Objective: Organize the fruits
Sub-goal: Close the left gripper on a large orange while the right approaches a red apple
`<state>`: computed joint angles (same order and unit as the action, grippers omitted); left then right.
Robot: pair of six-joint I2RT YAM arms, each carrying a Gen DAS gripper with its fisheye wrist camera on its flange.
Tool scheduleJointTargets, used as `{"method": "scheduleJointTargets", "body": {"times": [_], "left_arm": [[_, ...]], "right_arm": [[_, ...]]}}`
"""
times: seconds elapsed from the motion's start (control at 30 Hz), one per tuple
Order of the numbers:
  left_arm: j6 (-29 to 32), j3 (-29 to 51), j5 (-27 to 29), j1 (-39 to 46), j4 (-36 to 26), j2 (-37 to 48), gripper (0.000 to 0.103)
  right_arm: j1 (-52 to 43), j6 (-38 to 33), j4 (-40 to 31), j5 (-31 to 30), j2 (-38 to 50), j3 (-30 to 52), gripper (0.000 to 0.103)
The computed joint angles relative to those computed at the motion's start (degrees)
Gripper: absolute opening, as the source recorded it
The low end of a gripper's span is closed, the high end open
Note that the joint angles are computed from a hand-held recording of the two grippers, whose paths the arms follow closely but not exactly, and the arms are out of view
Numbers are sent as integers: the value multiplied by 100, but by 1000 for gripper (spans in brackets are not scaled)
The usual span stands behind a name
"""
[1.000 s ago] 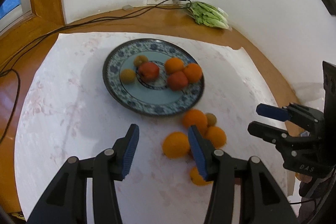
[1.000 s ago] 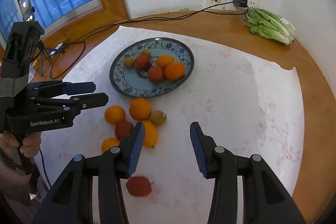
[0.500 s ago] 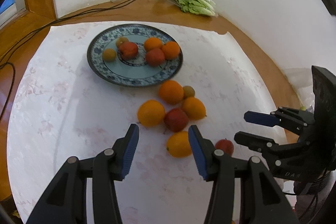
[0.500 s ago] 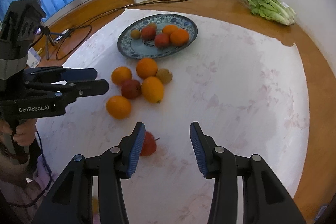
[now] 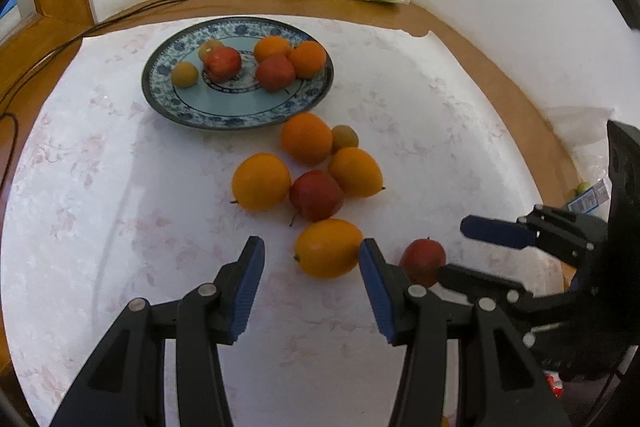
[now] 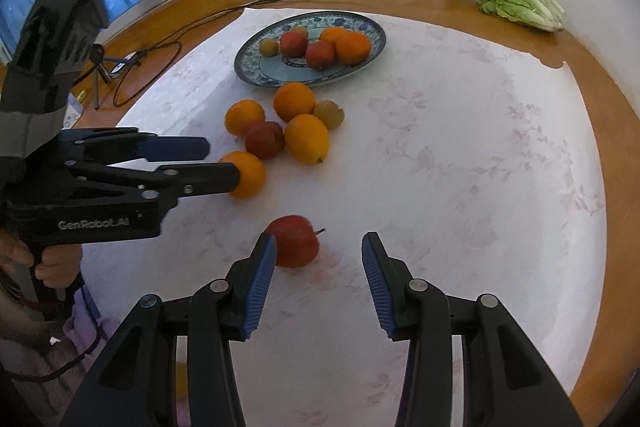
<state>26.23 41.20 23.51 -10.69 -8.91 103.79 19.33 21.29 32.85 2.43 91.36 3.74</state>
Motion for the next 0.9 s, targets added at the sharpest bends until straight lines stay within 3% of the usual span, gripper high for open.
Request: {"method": "scheduleJointTargets", "body": {"times": [0.57,0.63,0.7,0.9], "left_arm": [[-192,-296,-246,-345,661,125,51],[-198,-248,-256,-323,648,207,50],[-157,-201,-142,-268,561,245,41],[-67,-230,-68,-176,514,203,41]], "right_arm": [[-114,-52,910,-312,802,-91,47],[-72,-31,876,-260,781,-72,48],[-7,-5,883,-200,770,-76,48],[-47,-21,974,-301,980,-15,48]]}}
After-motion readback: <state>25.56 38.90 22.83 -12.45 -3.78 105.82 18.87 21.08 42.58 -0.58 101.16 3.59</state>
